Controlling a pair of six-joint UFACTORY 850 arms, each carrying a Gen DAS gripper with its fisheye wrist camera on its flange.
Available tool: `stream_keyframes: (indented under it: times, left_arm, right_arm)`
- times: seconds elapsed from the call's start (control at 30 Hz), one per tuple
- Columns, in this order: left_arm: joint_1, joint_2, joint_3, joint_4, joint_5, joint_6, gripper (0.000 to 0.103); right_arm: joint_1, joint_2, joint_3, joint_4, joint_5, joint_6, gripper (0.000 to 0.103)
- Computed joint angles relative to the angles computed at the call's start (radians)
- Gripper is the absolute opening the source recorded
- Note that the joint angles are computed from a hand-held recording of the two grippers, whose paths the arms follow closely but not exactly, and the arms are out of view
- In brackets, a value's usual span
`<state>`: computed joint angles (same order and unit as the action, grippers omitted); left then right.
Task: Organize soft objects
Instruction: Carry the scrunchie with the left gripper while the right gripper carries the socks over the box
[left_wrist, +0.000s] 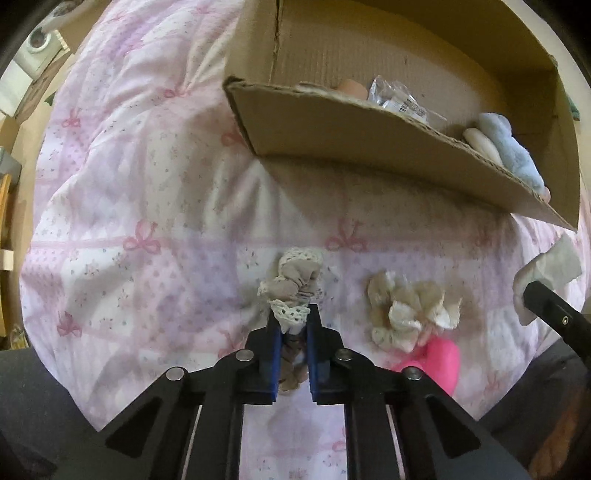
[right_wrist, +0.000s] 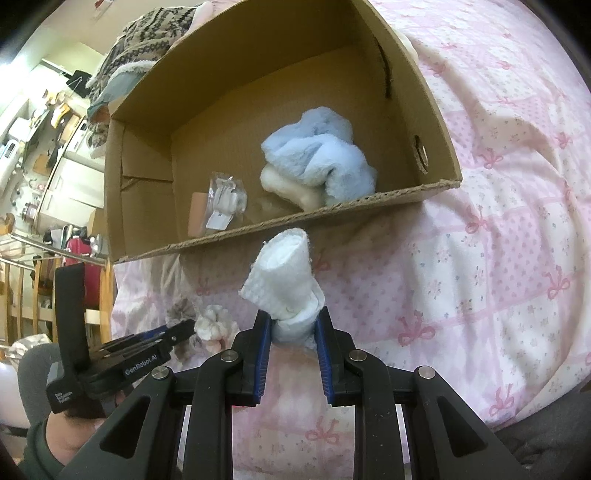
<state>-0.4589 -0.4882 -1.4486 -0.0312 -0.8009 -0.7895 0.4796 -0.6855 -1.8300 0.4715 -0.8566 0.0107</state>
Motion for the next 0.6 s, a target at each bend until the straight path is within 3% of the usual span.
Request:
stream_keyframes:
  times: [0.37, 0.6]
  left_arm:
    - [-0.038, 0.105, 0.078, 0.113, 0.033, -0.169, 0.009]
    - [-0.020, 0.126, 0.082, 0.200, 0.030, -0.221, 0.009]
  right_arm:
    - [0.015, 0.024, 0.026, -0.005, 0.015, -0.039, 0.025]
    - [0.026, 0.017, 0.017, -0.037, 0.012, -0.030, 0.025]
